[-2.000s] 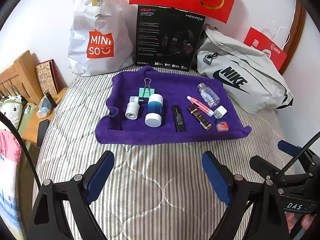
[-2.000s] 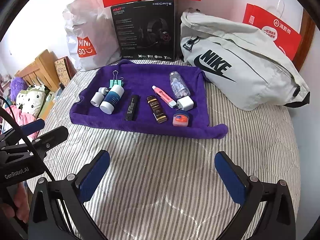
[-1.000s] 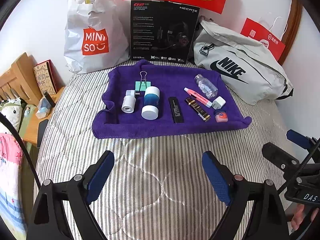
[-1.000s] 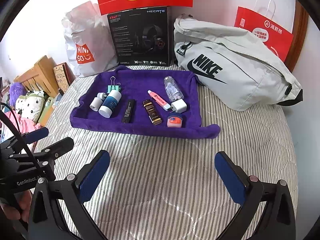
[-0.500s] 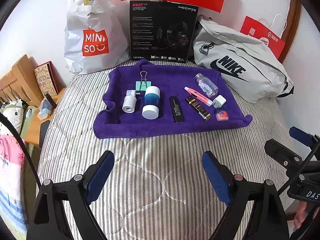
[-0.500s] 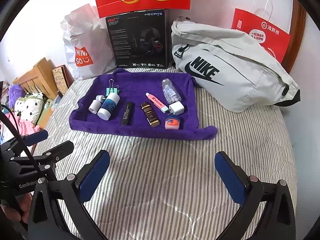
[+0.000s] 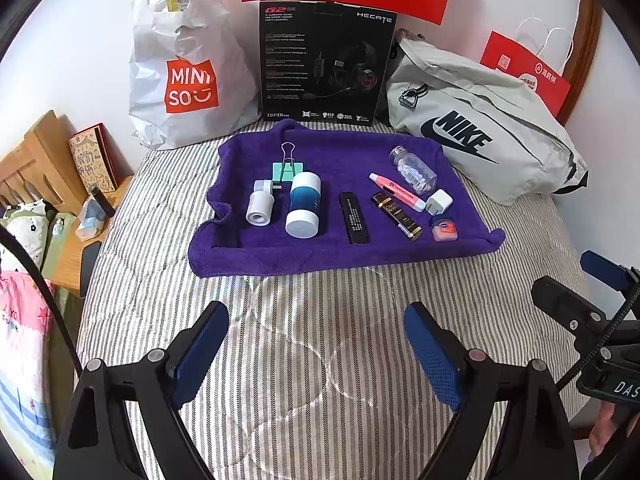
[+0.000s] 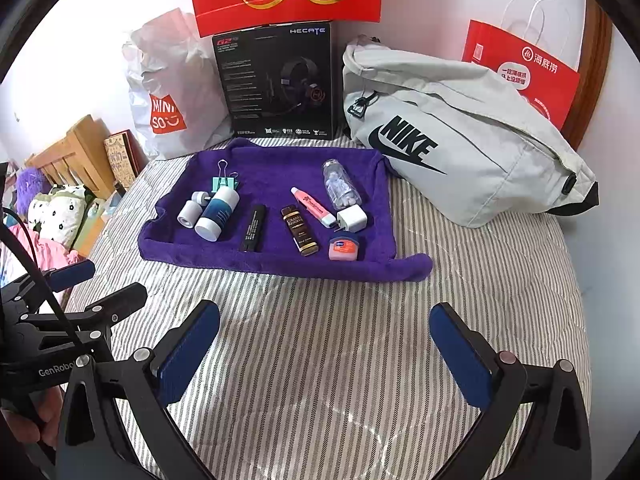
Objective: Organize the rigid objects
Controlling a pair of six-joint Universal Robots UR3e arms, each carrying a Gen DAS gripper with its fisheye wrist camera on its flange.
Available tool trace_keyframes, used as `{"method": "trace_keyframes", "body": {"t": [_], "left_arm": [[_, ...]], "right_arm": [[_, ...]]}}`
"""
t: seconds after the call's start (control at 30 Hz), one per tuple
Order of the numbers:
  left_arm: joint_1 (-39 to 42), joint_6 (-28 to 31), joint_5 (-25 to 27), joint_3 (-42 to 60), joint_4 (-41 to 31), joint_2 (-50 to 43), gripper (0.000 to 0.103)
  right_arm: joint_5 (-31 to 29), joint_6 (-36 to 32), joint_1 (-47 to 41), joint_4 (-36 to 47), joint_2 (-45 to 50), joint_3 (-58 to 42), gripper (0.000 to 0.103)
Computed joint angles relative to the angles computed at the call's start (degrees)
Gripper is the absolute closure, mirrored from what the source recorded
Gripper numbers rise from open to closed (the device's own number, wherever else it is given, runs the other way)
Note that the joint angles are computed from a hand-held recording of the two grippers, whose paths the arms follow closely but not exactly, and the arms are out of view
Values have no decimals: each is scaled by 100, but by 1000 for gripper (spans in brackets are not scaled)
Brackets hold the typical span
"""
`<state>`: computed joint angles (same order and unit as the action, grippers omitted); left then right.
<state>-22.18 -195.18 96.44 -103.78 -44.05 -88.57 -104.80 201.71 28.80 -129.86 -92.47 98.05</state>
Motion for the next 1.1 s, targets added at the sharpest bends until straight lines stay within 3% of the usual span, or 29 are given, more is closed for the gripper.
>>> {"method": "trace_keyframes", "body": {"t": [1.1], "left_arm": [[-88, 50, 137, 32, -32, 29, 14]], "right_arm": [[7, -33, -25, 29, -16, 24, 0]]}}
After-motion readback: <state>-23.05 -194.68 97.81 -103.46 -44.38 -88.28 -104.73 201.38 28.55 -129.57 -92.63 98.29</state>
